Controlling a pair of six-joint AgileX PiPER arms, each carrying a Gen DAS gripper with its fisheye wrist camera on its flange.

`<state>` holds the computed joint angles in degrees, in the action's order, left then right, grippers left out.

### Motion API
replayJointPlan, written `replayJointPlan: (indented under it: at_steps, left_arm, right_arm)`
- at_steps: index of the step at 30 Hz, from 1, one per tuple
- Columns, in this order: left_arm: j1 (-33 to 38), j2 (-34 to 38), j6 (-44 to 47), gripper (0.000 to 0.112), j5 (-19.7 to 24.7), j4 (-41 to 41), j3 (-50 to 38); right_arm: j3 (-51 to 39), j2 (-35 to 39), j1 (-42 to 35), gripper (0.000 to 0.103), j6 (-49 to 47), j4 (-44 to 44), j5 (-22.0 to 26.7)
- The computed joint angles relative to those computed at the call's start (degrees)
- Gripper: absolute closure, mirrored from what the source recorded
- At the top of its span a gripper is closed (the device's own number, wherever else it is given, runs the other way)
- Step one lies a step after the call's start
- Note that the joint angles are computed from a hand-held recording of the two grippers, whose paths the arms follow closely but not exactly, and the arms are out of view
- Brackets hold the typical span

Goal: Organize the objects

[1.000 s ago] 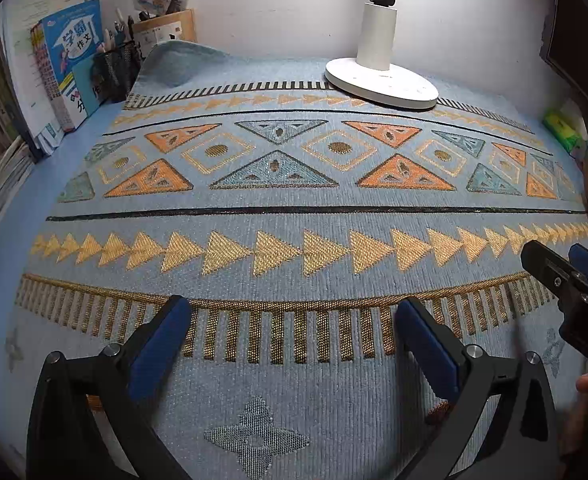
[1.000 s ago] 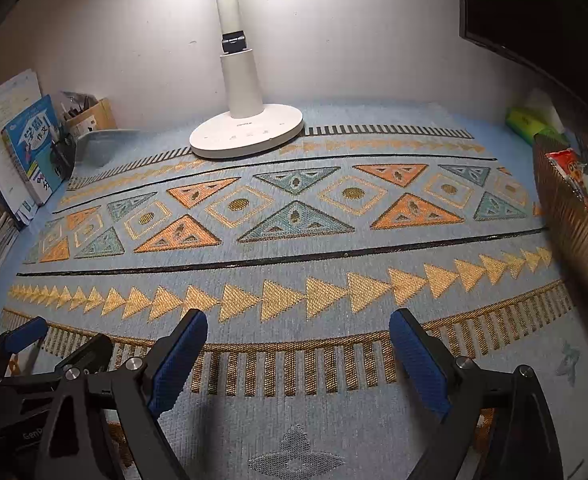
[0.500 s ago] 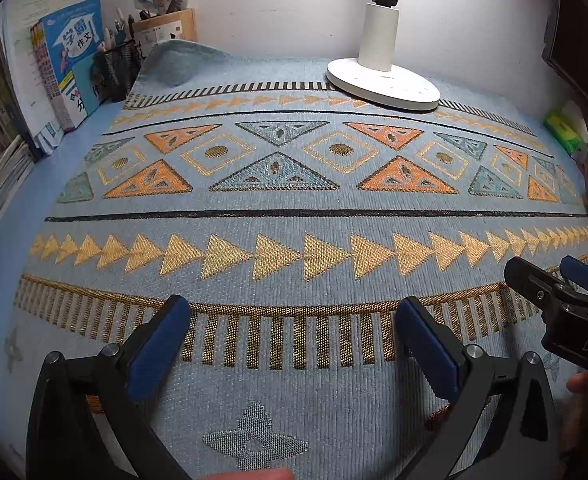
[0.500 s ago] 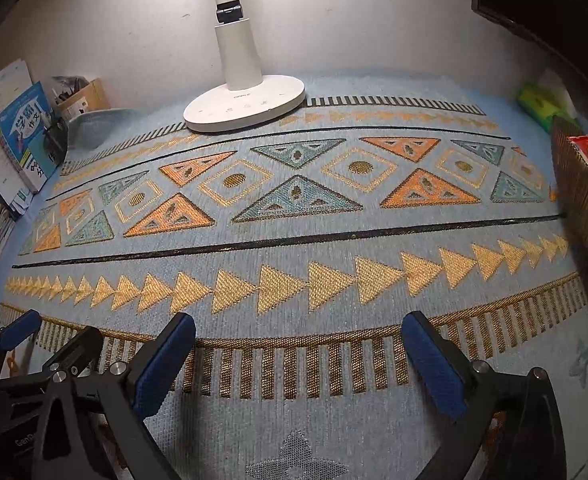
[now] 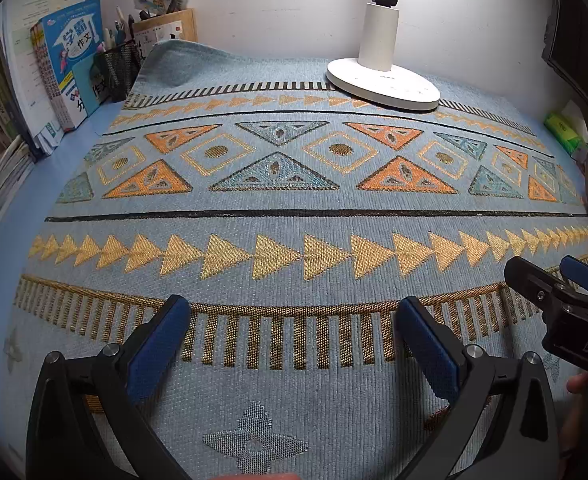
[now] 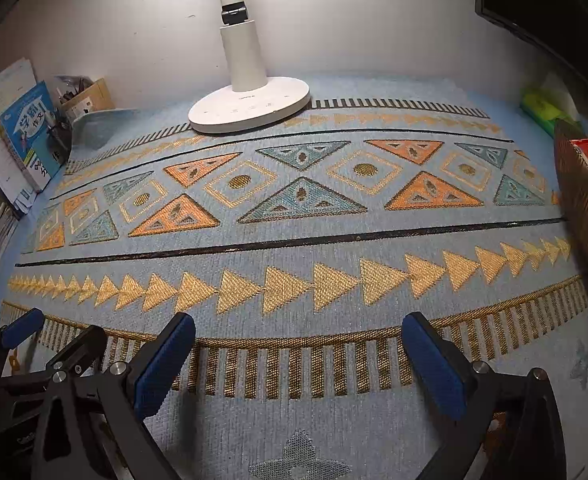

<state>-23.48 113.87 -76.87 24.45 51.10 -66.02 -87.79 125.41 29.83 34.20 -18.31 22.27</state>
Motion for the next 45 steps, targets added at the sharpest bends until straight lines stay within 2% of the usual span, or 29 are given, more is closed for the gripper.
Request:
replayJointPlan:
  at_steps: [4,8,45]
  left_arm:
    - [0.0,0.0,0.0,0.009,0.0,0.0,0.0]
    - [0.0,0.0,0.1,0.009,0.0,0.0,0.0]
    - [0.2,0.1,0.1,0.009,-0.3,0.1,0.0]
  right_arm:
    - [0.3,-0.2,0.4,0.000,4.0,-3.6,0.1]
    - [-0.1,0.1,-0.2,0.000,0.8,0.0,0.1]
    - [-1.5,0.8,0.3,0.000,-1.3,-0.1,1.8]
